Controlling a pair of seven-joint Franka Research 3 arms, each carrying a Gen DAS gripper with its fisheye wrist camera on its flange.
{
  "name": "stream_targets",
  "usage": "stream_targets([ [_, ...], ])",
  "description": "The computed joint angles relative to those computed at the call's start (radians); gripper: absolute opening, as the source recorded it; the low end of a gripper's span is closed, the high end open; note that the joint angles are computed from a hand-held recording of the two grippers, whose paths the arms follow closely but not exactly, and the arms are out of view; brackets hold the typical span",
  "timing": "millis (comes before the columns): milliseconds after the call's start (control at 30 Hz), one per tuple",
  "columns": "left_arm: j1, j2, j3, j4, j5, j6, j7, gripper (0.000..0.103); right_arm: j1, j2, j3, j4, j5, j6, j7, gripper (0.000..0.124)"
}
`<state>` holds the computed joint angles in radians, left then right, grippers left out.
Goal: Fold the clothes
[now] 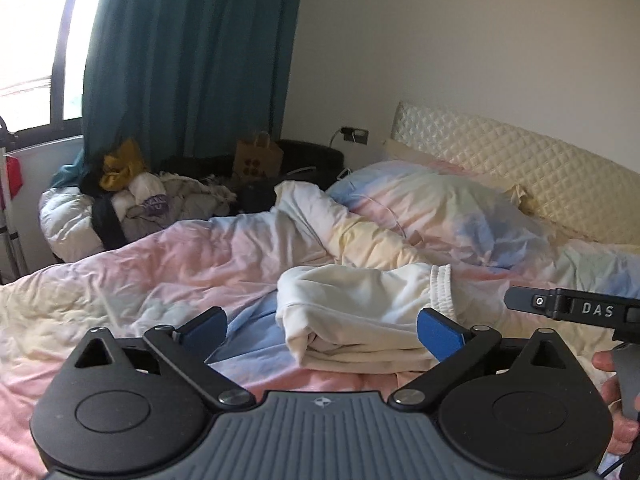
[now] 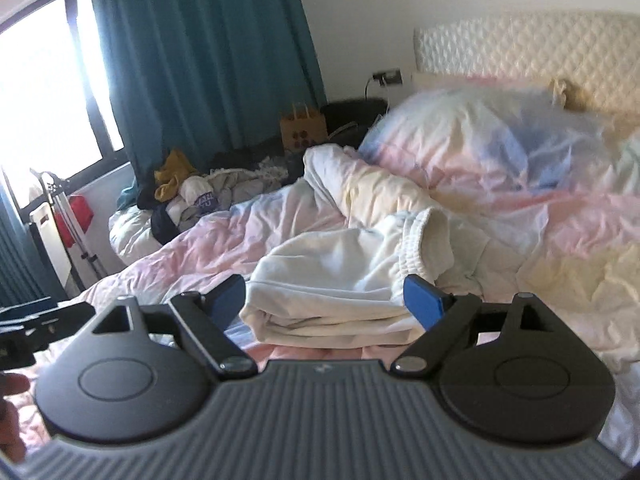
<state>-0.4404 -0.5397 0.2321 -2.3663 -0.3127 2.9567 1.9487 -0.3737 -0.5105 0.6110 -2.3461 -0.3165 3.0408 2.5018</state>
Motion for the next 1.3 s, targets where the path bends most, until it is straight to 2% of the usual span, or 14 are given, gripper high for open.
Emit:
stream_targets([
  [100, 0.066, -0.079, -0.054, -0.066, 0.044, 0.008, -0.040, 0.102, 0.001, -0.052, 0.028, -0.022, -0.007, -0.014, 0.012, 0.087],
  [300, 0.085, -0.177, -0.069, -0.142, 0.140, 0.016, -0.085, 0.103, -0.001, -0.127, 0.076, -0.039, -0.030, -0.065, 0.007, 0.088],
  [400, 0.074, -0.182, -0.057, -0.142, 0.167, 0.006, -0.104, 0.103, 0.016, -0.142, 0.067, -0.043, -0.032, -0.087, 0.001, 0.088],
  [800, 0.101, -0.158, -0.053, -0.126, 0.210, -0.012, -0.159, 0.103, 0.012, -0.156, 0.082, -0.034, -0.078, -0.125, 0.024, 0.088],
  [1300, 0.128, -0.155, -0.069, -0.128, 0.237, -0.005, -0.203, 0.103, 0.071, -0.154, 0.030, -0.017, -0.117, -0.163, 0.014, 0.088],
])
